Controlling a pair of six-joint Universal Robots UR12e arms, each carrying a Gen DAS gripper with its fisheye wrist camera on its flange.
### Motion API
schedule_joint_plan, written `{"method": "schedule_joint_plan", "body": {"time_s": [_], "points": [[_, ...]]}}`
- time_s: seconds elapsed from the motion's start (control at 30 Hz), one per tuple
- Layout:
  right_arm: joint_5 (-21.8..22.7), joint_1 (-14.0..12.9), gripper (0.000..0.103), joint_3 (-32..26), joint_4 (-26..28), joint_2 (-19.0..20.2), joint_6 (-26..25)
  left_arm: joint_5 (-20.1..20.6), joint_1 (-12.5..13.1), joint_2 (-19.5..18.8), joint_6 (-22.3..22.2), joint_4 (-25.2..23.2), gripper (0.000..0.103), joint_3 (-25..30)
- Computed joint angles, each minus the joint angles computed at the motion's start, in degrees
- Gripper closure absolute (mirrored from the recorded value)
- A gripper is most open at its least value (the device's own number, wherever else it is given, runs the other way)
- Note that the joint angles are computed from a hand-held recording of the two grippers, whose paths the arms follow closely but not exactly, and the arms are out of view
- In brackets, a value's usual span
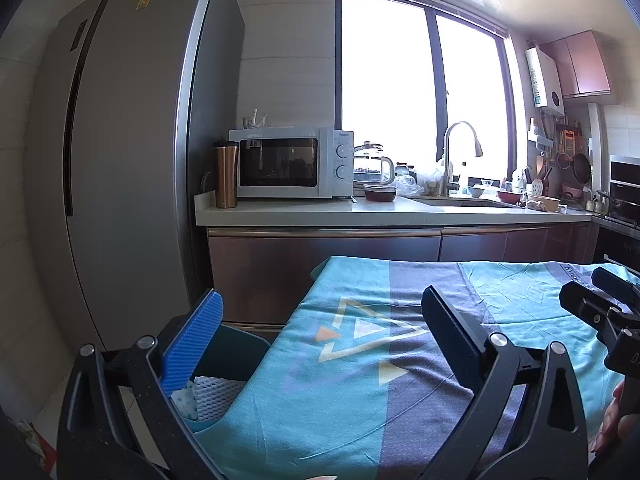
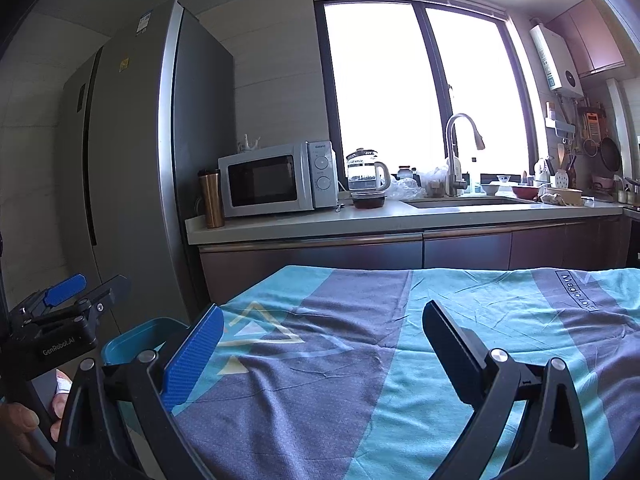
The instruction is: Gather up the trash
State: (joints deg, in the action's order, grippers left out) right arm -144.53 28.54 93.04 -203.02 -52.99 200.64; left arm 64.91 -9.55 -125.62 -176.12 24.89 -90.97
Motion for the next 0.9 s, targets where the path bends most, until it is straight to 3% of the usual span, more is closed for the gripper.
{"method": "schedule_joint_plan", "body": {"time_s": [0.33, 0.9], "points": [[0.44, -0.18, 0.007, 0.75, -0.31, -0.41, 0.8, 0.74, -0.29, -0.09, 0.15, 3.07, 0.005, -0.49], [0.63, -0.35, 0.007, 1.15, -0.71, -0.59, 0.94, 1.59, -0.5, -0.04, -0.13, 4.23, 0.005, -0.89]]}}
